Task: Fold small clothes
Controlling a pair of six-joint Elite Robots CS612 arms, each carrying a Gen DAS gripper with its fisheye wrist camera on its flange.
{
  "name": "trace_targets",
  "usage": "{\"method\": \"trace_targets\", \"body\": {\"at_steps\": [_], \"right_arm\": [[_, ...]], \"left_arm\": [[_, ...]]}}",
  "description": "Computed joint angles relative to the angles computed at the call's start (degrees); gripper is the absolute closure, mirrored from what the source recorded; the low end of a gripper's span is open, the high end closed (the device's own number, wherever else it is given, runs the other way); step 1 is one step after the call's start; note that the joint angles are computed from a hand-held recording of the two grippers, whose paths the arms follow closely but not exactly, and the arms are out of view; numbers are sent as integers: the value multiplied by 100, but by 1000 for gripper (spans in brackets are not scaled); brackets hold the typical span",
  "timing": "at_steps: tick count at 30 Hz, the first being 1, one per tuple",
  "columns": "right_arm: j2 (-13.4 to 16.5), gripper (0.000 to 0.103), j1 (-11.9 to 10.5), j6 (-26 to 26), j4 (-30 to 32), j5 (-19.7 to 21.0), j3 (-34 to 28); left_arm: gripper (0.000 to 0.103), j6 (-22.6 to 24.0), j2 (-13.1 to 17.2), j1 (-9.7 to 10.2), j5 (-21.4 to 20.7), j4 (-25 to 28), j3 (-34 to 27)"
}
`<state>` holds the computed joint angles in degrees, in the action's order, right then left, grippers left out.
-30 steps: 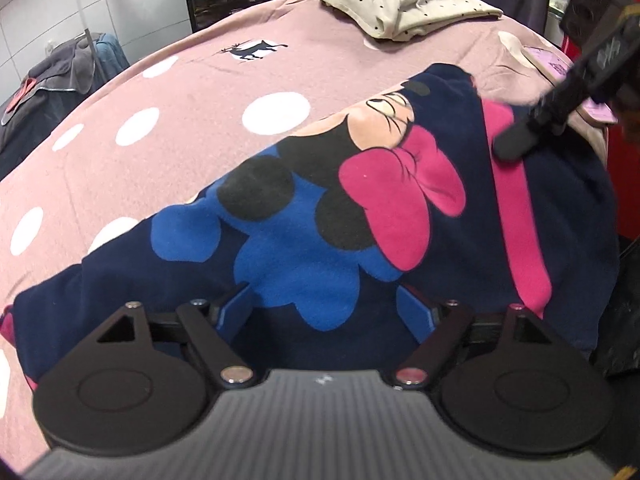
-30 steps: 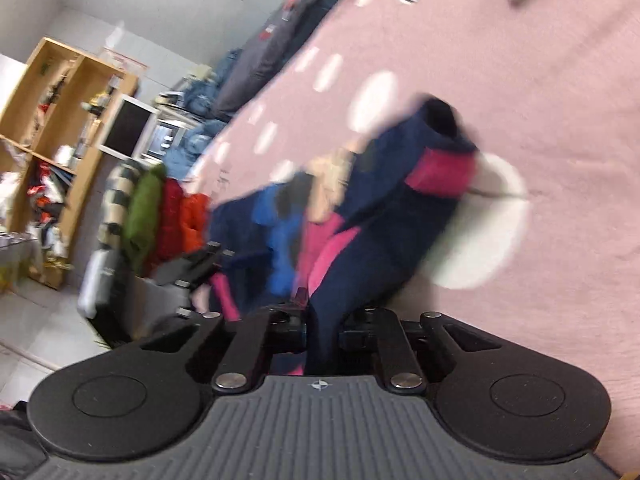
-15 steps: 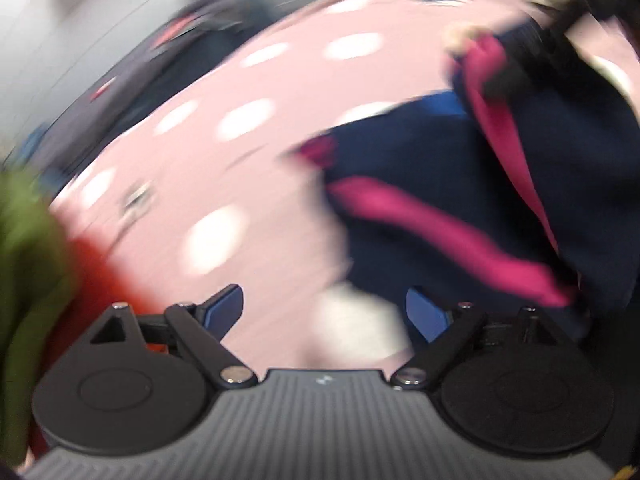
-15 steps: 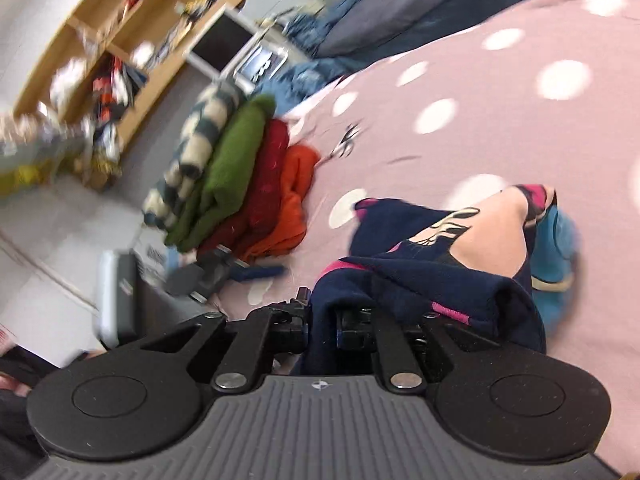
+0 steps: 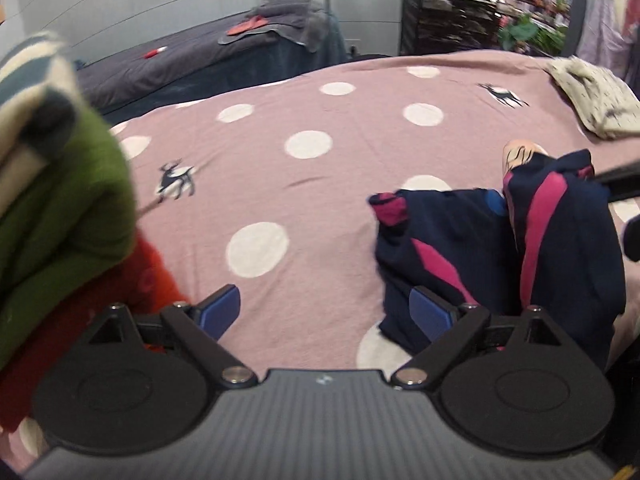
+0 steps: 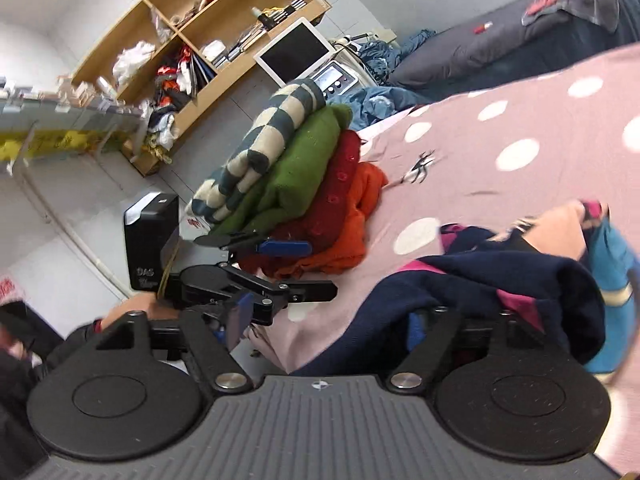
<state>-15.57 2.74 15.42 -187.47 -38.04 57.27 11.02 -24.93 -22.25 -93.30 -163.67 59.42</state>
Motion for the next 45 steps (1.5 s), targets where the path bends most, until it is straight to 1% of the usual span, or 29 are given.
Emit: {"method": "trace_targets", "body": {"at_steps": [2, 4, 5, 7, 8, 9, 10, 11, 12, 14, 16, 18, 20, 23, 24, 26, 28, 29, 30, 33, 34, 35, 36, 37, 38, 42, 43, 44, 45], "right_arm": [[-51, 0, -29, -225, 71, 25, 97], [-97, 0, 38, -626, 574, -330, -7], [-133, 0, 138, -1135, 1173, -675, -143], [-251, 0, 472, -2335, 2362, -1857, -325], [-243, 0, 611, -2898, 2711, -2434, -478], [-263, 0, 715, -3298, 2820, -2771, -544], [-276, 0, 795, -3705, 2729, -2867, -498], [-326, 0, 831, -4044, 2877, -2724, -450], [-364, 0, 813, -4261, 3053, -2428, -426], [-443, 0, 869, -4404, 3068, -2375, -346], [-487, 0, 897, -4465, 2731, -2345, -219], [-595, 0, 811, -4394, 2250, -2259, 80], [-667, 0, 671, -3940, 1734, -2191, 312], [-785, 0, 422, -2974, 960, -2575, 713], [-826, 0, 349, -2807, 873, -2761, 804], [-877, 5, 258, -2826, 905, -3199, 901], [-875, 20, 212, -3054, 938, -3389, 935], [-867, 21, 218, -3188, 1054, -3444, 910], [-844, 25, 225, -3230, 1137, -3421, 885], [-697, 62, 290, -3278, 1584, -3509, 635], [-686, 76, 282, -3325, 1814, -3451, 592], [-624, 80, 274, -3315, 1904, -3348, 506], [-561, 82, 295, -3357, 1937, -3372, 410], [-490, 82, 308, -3417, 2006, -3312, 279], [-412, 82, 312, -3379, 2089, -3208, 131], [-24, 83, 349, -2834, 1966, -2768, -587], [84, 83, 353, -2727, 1899, -2657, -798], [226, 82, 368, -2596, 1868, -2625, -1063], [366, 82, 390, -2567, 1990, -2681, -1357]], "left_arm": [[10, 91, 27, -33, -58, 55, -44], [10, 201, 58, -72, -7, 155, -107], [14, 261, 57, -92, 100, 205, -119], [9, 465, 29, -144, 579, 217, -83], [7, 515, 14, -130, 639, 175, -51], [7, 506, 2, -106, 717, 205, -39], [7, 415, -10, -82, 847, 253, -32], [7, 256, -23, -49, 931, 254, -10], [7, 81, -37, 3, 891, 256, -6], [7, -391, -60, 88, 750, 157, 26], [7, -706, -84, 135, 459, -36, 77], [7, -541, -108, 147, -15, -321, 170], [7, 9, -152, 94, -405, -514, 300], [7, 943, -227, -54, -832, -552, 493], [7, 1216, -255, -121, -889, -589, 574], [7, 1686, -291, -254, -928, -751, 732], [7, 2079, -298, -407, -661, -912, 859], [7, 2152, -292, -480, -460, -997, 901], [7, 2124, -288, -537, -342, -1071, 942], [7, 1845, -293, -569, -692, -990, 997], [9, 1692, -275, -600, -641, -987, 1001], [21, 1593, -250, -630, -542, -950, 990], [30, 1506, -215, -662, -373, -891, 953], [52, 1421, -165, -682, -202, -788, 885], [66, 1294, -95, -691, -60, -659, 776], [68, 282, 112, -600, 501, -720, 426], [65, 111, 105, -569, 691, -723, 406], [56, 4, 89, -541, 878, -677, 397], [54, -65, 78, -516, 1092, -664, 404]]}}
